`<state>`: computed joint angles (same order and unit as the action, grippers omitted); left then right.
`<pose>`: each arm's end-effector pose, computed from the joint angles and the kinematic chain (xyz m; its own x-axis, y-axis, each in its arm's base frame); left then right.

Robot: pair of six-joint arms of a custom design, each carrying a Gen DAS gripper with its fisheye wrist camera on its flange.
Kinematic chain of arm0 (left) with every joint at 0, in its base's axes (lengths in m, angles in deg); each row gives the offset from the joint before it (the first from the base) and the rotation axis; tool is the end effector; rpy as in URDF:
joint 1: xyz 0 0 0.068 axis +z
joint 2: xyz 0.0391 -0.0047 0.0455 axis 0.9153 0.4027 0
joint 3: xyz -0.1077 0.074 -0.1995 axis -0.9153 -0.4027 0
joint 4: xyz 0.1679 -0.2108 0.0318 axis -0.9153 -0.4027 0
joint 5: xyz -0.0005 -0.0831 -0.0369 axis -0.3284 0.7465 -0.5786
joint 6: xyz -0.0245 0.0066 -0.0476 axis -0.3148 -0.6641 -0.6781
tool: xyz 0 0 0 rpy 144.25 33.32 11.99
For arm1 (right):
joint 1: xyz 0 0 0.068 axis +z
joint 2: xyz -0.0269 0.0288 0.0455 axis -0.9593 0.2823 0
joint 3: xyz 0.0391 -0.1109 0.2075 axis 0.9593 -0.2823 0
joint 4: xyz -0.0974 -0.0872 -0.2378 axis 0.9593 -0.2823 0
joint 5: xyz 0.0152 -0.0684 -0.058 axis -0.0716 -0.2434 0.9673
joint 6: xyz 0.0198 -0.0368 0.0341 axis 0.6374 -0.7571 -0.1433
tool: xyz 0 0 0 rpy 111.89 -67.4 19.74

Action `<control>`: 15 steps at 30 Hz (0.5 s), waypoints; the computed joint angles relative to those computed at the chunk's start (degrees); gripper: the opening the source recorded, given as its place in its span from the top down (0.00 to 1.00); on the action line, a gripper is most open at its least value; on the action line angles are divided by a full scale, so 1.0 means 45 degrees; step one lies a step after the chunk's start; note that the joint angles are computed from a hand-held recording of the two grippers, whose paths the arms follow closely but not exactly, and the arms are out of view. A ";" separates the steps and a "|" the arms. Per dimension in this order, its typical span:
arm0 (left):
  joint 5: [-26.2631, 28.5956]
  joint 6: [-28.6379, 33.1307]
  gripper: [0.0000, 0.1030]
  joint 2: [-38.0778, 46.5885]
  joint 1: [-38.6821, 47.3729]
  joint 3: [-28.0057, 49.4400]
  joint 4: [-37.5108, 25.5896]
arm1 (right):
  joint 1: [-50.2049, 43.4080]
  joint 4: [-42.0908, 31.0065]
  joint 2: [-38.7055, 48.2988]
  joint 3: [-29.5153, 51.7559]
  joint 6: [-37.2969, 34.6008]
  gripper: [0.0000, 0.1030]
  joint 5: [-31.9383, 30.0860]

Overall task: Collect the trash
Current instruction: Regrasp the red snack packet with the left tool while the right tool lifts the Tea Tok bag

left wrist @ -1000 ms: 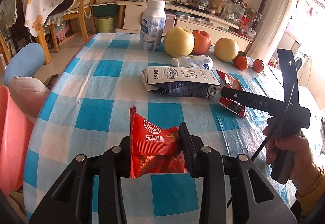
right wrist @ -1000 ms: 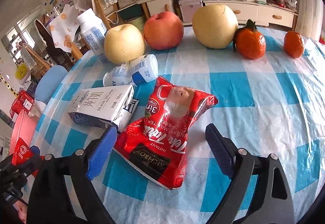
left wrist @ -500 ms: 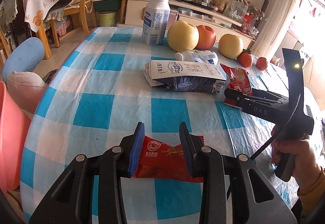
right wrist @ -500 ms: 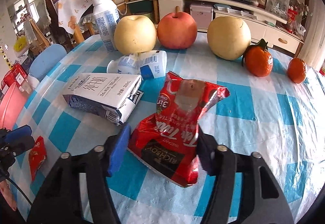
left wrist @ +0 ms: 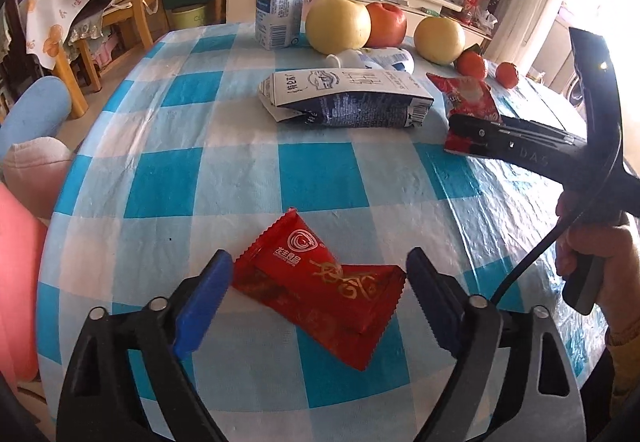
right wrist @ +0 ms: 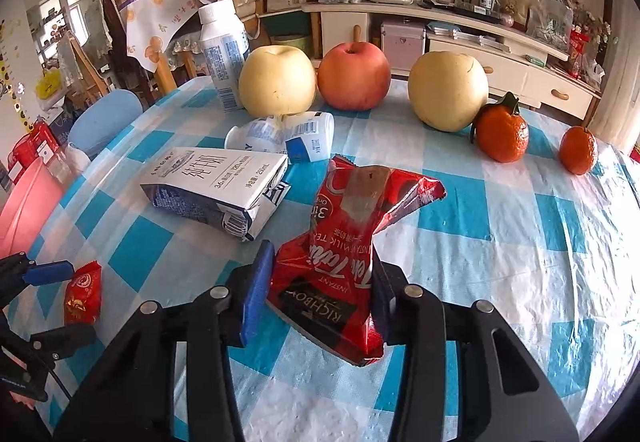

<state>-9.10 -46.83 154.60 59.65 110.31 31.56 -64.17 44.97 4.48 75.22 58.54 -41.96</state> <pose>0.2809 -0.0475 0.0840 -0.6271 0.5690 -0.5320 0.7192 0.6853 -0.1147 0.1981 0.0244 0.0617 -0.6832 0.3061 -0.6630 0.3123 0.9432 0.1135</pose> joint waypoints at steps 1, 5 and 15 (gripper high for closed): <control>-0.0167 0.0116 0.11 0.0142 -0.0065 0.0042 -0.0052 | 0.0029 -0.0110 -0.0243 -0.0076 0.0022 0.57 0.0044; -0.1163 0.0219 0.11 -0.0205 -0.0506 -0.0766 0.1101 | 0.0148 -0.0938 -0.1963 -0.0535 0.0039 0.57 0.0136; -0.0198 -0.0479 0.82 0.0245 0.0513 0.0129 0.0622 | 0.2050 -0.3654 -0.5558 -0.0822 0.0677 0.57 0.1277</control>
<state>-9.99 -48.98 155.70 61.96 110.89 34.36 -54.94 28.53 -20.53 71.52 61.59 -36.21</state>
